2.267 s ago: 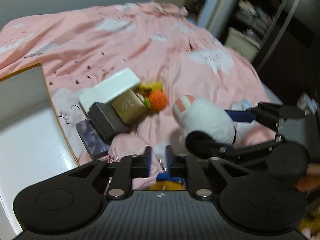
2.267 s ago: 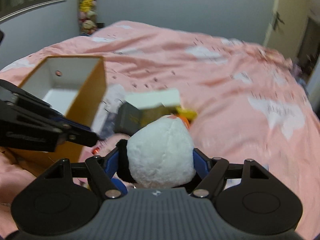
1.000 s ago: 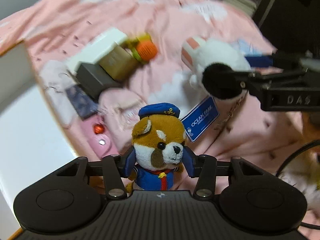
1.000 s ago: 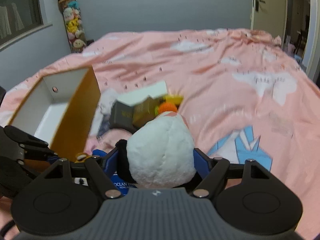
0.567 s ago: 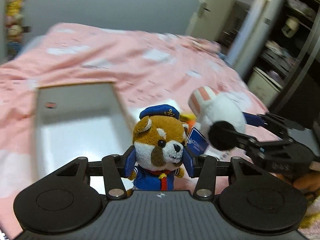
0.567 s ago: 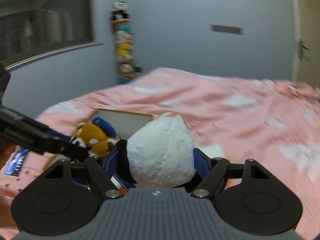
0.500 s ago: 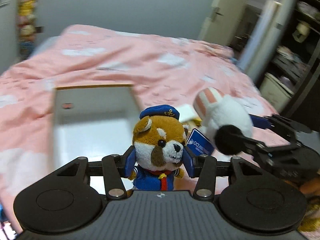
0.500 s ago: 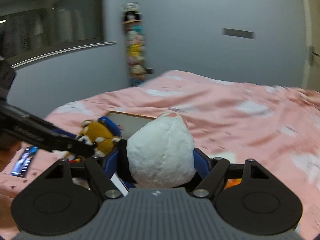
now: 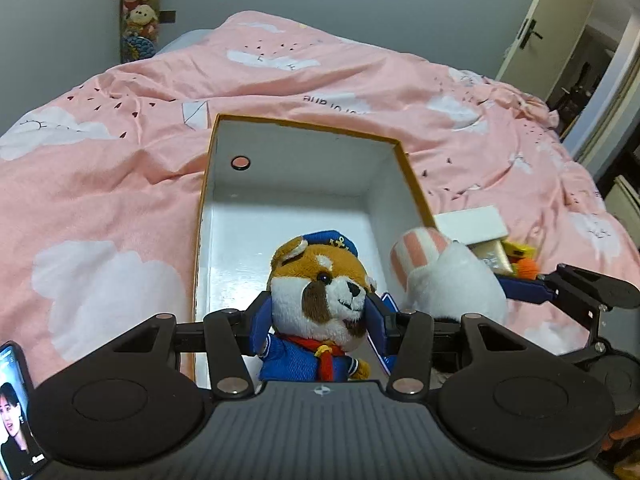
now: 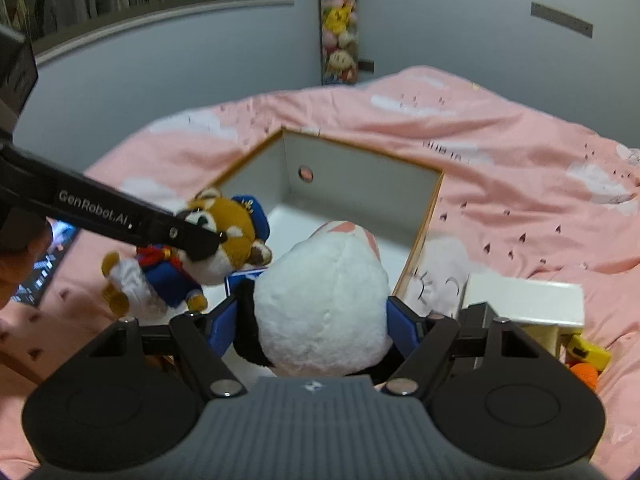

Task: Organize objects
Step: 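Carry both plushes over the orange-rimmed white box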

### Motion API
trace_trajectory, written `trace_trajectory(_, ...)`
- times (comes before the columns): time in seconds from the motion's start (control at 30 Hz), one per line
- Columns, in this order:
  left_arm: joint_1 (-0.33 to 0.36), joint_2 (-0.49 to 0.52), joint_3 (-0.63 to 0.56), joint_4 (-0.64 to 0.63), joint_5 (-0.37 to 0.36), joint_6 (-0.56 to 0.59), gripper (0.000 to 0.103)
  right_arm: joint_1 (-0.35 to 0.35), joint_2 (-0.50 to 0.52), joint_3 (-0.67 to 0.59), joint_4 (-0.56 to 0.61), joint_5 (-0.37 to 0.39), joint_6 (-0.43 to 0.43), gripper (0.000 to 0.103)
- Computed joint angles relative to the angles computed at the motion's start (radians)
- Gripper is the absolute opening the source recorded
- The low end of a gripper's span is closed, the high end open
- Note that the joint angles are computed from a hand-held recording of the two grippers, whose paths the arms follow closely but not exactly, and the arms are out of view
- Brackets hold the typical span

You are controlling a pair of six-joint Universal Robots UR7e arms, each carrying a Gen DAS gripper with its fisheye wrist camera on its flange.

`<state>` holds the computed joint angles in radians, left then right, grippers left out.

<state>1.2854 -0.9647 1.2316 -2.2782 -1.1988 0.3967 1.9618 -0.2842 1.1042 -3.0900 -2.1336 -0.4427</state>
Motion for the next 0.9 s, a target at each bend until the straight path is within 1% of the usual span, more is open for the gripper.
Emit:
trace_trajectory(0.1, 0.000, 0.008, 0.022, -0.053, 0.032, 0.014, 0.056, -0.002, 0.008, -0.005, 0.000, -0.018, -0.041, 0.077)
trace_trajectory(0.2, -0.006, 0.011, 0.053, -0.121, 0.082, 0.052, 0.056, 0.004, 0.020, -0.013, -0.006, -0.038, -0.084, 0.077)
trace_trajectory(0.3, -0.015, 0.002, 0.077, -0.177, 0.116, 0.085, 0.056, 0.009, 0.047, -0.043, -0.018, -0.063, -0.139, 0.076)
trace_trajectory(0.4, -0.016, -0.001, 0.071, -0.183, 0.130, 0.094, 0.056, 0.014, 0.076, -0.074, -0.066, -0.093, -0.190, 0.076)
trace_trajectory(0.47, -0.020, -0.003, 0.076, -0.195, 0.151, 0.110, 0.056, 0.016, 0.084, -0.084, -0.074, -0.093, -0.223, 0.076)
trace_trajectory(0.53, -0.026, -0.002, 0.090, -0.227, 0.174, 0.133, 0.056, 0.018, 0.090, -0.089, -0.072, -0.094, -0.255, 0.076)
trace_trajectory(0.57, -0.029, -0.004, 0.102, -0.255, 0.188, 0.151, 0.056, 0.023, 0.105, -0.107, -0.081, -0.117, -0.285, 0.076)
trace_trajectory(0.6, -0.031, -0.007, 0.108, -0.268, 0.189, 0.162, 0.056, 0.027, 0.127, -0.133, -0.103, -0.150, -0.323, 0.076)
trace_trajectory(0.63, -0.030, -0.007, 0.104, -0.255, 0.182, 0.157, 0.056, 0.030, 0.143, -0.154, -0.127, -0.171, -0.358, 0.076)
trace_trajectory(0.67, -0.027, -0.009, 0.096, -0.227, 0.169, 0.147, 0.056, 0.030, 0.142, -0.149, -0.144, -0.169, -0.374, 0.076)
trace_trajectory(0.77, -0.022, 0.000, 0.071, -0.164, 0.152, 0.133, 0.056, 0.020, 0.101, -0.101, -0.103, -0.105, -0.325, 0.076)
trace_trajectory(0.83, -0.015, 0.006, 0.059, -0.127, 0.127, 0.120, 0.056, 0.021, 0.105, -0.108, -0.082, -0.104, -0.344, 0.076)
trace_trajectory(0.9, -0.004, 0.016, 0.029, -0.050, 0.083, 0.077, 0.056, 0.017, 0.109, -0.119, -0.040, -0.105, -0.336, 0.076)
